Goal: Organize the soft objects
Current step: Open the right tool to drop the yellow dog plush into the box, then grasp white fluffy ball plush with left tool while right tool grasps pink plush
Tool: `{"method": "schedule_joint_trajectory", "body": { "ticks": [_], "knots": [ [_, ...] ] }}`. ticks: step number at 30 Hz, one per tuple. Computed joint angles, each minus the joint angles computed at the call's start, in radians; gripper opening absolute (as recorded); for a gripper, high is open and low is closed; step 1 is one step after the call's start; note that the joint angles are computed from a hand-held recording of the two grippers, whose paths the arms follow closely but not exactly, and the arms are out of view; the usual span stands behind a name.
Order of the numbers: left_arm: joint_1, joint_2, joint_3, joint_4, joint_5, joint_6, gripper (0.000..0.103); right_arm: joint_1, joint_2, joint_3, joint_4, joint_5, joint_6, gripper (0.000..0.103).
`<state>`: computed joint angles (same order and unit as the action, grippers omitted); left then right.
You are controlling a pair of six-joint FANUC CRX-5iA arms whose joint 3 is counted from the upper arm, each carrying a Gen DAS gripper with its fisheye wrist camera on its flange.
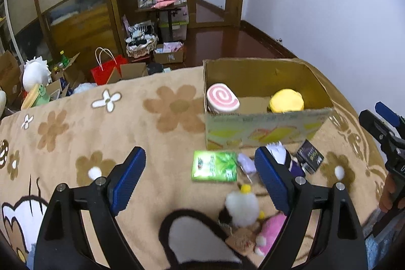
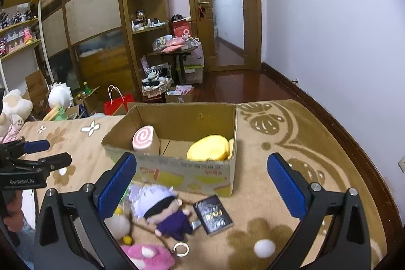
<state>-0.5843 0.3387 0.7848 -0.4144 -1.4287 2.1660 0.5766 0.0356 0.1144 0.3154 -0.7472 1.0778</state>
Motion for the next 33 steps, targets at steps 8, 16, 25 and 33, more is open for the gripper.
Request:
{"method": "schedule_joint_trajectory", "body": {
  "ticks": [8, 16, 25, 33],
  "knots": [
    [0.003, 0.007, -0.013, 0.069, -0.024, -0.006, 0.087, 0.034, -0.041, -0.038, 0.001, -0.044, 0.010, 0.103],
    [0.036, 0.035, -0.029, 0.169, -0.031, -0.013, 0.087, 0.058, -0.042, -0.047, -0.041, -0.096, 0.030, 0.103],
    [0.066, 0.100, -0.004, 0.269, -0.069, -0.064, 0.087, 0.082, -0.014, -0.033, -0.095, -0.157, 0.108, 0.103],
    [0.081, 0.147, 0.021, 0.328, -0.097, -0.100, 0.087, 0.075, 0.020, 0.015, -0.186, -0.227, 0.204, 0.103]
  ]
}}
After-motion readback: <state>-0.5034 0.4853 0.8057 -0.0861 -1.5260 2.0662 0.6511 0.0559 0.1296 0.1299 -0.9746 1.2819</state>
